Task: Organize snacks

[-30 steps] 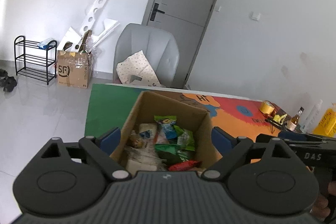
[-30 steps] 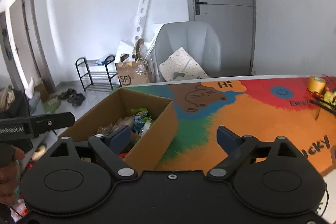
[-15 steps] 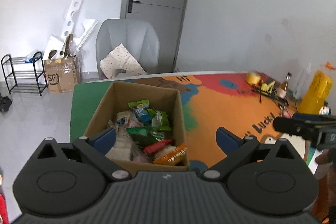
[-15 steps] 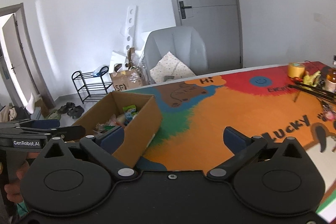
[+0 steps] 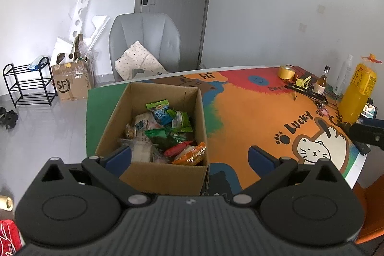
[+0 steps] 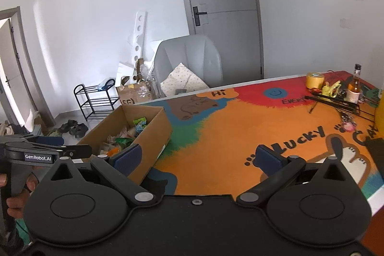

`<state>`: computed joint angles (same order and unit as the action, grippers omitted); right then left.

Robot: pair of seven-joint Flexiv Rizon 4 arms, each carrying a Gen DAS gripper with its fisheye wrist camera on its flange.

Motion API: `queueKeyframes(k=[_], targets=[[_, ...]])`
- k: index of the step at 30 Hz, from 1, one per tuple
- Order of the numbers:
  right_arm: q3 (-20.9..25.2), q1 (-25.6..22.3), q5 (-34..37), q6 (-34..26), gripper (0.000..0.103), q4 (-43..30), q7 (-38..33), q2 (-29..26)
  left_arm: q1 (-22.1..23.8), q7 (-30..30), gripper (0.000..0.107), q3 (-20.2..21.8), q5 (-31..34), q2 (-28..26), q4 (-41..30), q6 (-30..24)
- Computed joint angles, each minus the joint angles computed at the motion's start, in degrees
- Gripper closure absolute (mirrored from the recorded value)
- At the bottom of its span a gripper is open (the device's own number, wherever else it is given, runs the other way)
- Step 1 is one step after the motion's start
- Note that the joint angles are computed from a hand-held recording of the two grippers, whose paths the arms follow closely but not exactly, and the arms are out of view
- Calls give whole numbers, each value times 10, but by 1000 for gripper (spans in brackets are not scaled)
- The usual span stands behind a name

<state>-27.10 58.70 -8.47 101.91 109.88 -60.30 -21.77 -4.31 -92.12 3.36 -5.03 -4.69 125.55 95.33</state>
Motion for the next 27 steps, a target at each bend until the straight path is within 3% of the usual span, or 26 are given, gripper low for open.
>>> queueKeyframes(k=[4, 9, 11, 14, 18, 22, 27], targets=[[-47, 45, 13, 10, 0, 23, -8, 14, 6, 26, 4, -14, -19, 15, 18, 3], [-30, 38, 15, 2, 0, 30, -21, 30, 4, 32, 4, -16, -28, 27, 28, -1], [-15, 28, 7, 0, 0, 35, -23, 38, 4, 74, 4, -30, -77, 36, 44, 10], [-27, 40, 1, -3, 0, 44, -18, 47, -1, 76, 4, -27, -75, 46, 50, 16], [-34, 46, -12, -5, 0, 52, -7, 53, -31, 154, 4, -26, -168, 52, 65, 44], [-26, 39, -20, -4, 0, 55, 3, 57, -22, 127, 4, -25, -133, 58, 64, 40], [-32, 43, -30, -9, 0, 59, 13, 59, -42, 154, 4, -15, -163, 60, 67, 46]])
